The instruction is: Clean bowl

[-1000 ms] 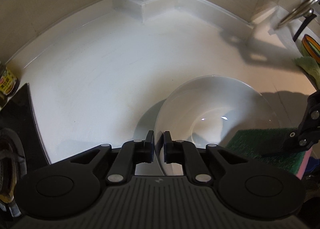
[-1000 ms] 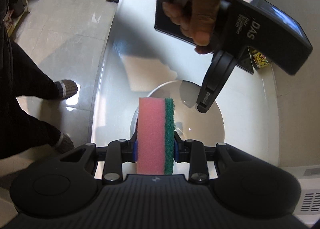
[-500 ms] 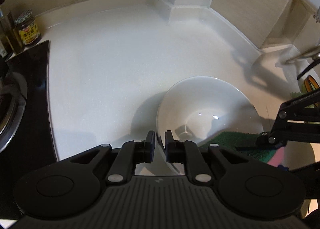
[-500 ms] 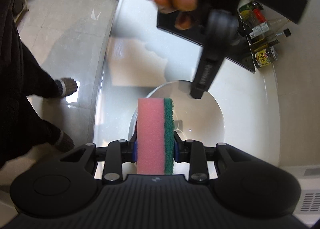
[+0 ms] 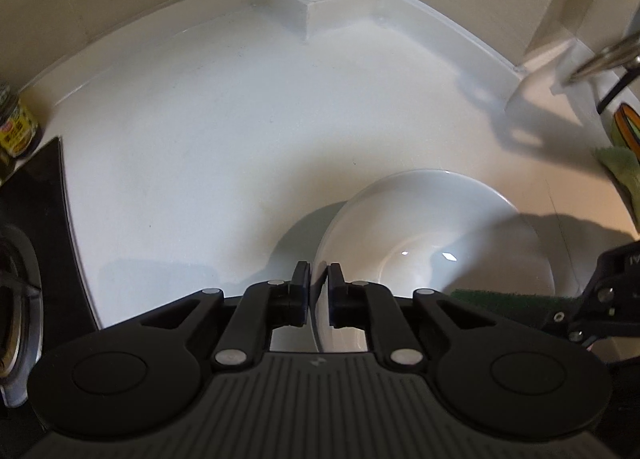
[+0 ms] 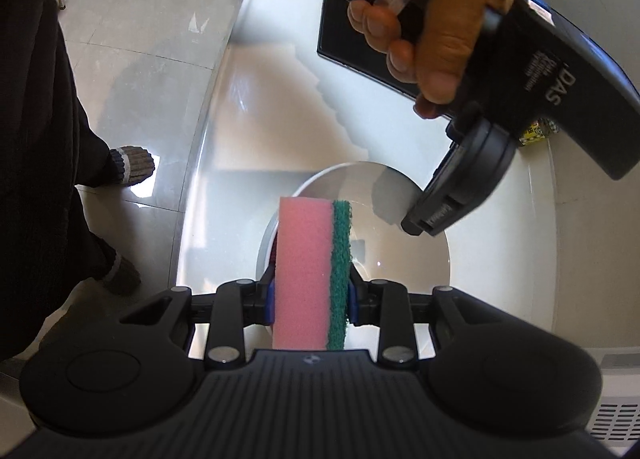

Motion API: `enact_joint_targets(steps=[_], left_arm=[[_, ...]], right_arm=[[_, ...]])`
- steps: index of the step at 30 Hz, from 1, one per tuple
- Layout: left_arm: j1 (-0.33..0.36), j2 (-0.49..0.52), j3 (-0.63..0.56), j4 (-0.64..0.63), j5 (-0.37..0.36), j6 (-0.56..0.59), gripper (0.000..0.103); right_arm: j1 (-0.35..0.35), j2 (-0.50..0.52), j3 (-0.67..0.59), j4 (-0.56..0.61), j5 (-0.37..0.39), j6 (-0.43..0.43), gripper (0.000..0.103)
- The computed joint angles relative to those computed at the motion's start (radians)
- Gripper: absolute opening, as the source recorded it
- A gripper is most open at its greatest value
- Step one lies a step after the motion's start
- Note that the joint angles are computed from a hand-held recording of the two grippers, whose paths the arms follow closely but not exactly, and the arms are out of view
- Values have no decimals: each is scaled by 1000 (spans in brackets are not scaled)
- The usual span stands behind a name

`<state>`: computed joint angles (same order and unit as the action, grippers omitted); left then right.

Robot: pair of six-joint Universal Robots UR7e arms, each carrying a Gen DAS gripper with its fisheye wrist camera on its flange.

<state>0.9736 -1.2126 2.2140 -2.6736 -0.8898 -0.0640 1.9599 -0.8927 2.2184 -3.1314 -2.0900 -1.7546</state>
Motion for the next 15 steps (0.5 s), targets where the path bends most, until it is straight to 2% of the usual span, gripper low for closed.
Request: enact_joint_targets(steps=[4, 6, 12, 15], left_arm=[[-35, -78, 96, -67, 16, -110, 15], [-42, -101, 136, -87, 3, -172, 15], [-38, -57, 143, -92, 17, -216, 18], [-21, -46, 123, -84, 0, -197, 13]], right_arm=[[-3, -2, 1, 4, 11, 11, 27], [-7, -2, 0, 5, 15, 15, 27], [-9, 2, 7, -1, 19, 14, 27], [-8, 2, 11, -5, 17, 14, 27]])
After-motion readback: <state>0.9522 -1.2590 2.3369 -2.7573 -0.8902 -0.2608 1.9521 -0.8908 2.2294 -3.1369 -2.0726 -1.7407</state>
